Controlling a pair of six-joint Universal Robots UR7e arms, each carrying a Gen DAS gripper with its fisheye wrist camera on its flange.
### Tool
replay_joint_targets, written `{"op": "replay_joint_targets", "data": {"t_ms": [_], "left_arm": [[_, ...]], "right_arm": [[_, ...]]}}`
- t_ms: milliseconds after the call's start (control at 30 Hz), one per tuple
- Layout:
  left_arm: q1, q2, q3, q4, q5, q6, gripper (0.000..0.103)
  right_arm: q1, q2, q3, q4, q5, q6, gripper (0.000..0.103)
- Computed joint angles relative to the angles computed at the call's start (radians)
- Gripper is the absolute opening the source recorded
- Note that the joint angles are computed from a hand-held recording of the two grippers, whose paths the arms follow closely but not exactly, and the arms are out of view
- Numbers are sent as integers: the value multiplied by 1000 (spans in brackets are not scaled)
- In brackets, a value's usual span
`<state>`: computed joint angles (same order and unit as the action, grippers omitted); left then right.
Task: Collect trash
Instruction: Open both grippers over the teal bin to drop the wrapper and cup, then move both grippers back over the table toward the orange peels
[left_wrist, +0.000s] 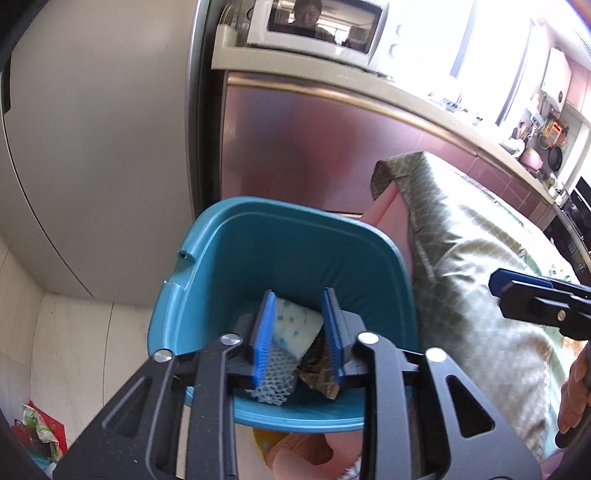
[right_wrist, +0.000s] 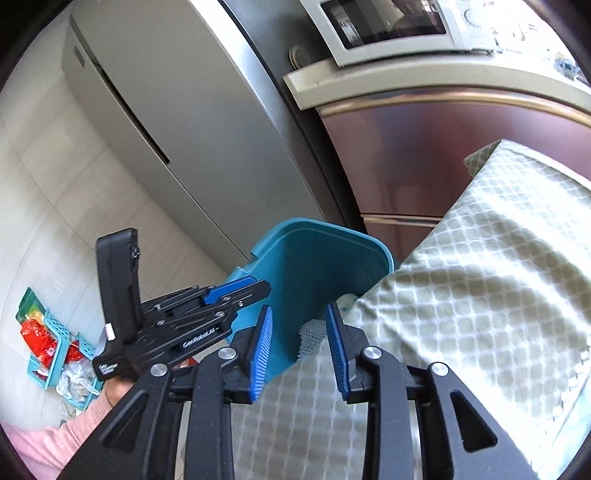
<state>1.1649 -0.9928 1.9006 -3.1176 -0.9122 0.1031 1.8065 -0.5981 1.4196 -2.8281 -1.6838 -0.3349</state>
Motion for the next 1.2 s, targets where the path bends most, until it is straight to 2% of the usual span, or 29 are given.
{"op": "replay_joint_targets", "data": {"t_ms": [100, 300, 533, 833, 1000, 1200], "left_arm": [[-27, -18, 26, -30, -22, 19, 30], [-97, -44, 71, -86, -94, 72, 38], [-177, -23, 87, -79, -191, 104, 42], [-267, 82, 50, 13, -330, 78, 42], [-309, 164, 8, 68, -394, 55, 42], [-342, 269, -76, 145, -441, 41, 42]], "right_arm": [[-7, -57, 84, -66, 31, -12, 35], [-28, -182, 264, -222, 63, -22, 40], [-58, -320, 469, -434, 22, -17, 43], [-138, -514, 709, -668, -65, 29, 43], [-201, -607, 781, -769, -107, 45, 43], [-262, -677, 808, -843, -144, 31, 43]]}}
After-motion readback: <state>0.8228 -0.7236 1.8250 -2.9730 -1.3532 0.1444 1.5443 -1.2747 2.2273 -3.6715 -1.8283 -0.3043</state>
